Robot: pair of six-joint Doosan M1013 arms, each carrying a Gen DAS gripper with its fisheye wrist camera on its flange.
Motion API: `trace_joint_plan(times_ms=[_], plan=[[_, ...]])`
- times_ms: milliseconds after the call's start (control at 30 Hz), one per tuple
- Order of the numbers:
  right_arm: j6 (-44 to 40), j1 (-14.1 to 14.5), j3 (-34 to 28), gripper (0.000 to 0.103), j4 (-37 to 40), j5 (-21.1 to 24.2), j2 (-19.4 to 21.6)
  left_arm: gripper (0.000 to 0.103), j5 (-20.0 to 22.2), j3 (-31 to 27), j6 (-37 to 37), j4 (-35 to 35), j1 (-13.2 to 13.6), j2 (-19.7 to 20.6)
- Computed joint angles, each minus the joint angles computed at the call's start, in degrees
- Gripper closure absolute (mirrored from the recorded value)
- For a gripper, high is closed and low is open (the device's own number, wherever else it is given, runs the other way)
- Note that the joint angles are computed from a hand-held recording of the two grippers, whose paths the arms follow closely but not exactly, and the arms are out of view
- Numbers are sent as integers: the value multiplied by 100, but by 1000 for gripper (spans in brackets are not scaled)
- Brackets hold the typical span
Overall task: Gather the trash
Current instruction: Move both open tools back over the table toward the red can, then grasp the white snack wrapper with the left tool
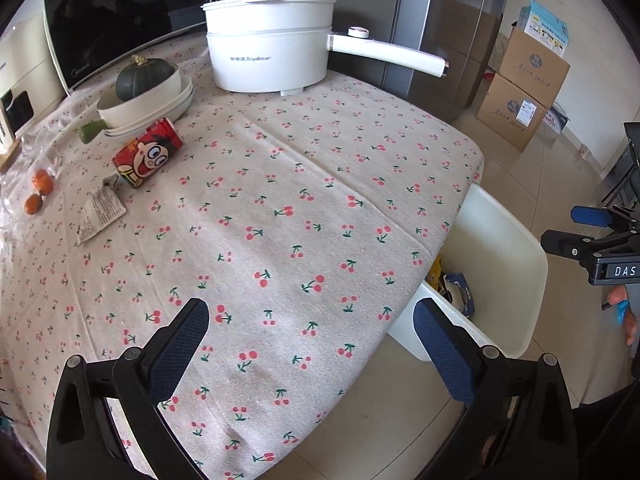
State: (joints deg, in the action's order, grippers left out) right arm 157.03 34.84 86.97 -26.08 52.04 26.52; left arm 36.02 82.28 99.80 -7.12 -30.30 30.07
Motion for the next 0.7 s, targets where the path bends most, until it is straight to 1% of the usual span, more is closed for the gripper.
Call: trace_joint_plan(times_ms=[133, 267, 367, 467, 567, 700], plan=[[-126, 27, -293, 1, 33, -6, 167, 0, -18, 36, -277, 166, 162, -56], [-278, 52, -607, 1, 91, 4, 353, 0, -205, 91, -805, 573, 313, -101], [-409, 68, -840, 1, 157, 48, 499, 0, -203, 56, -1248, 875, 434, -80], [-553, 82, -1108, 1, 273, 187, 657, 0, -144, -9, -1514, 964, 570, -45], [-693, 85, -1329, 1, 338, 211, 783, 0, -69, -113, -1770, 1033, 690, 15], [-829, 83, -1620, 1, 331, 267, 946, 0, -4, -315, -2022, 925, 828, 142]])
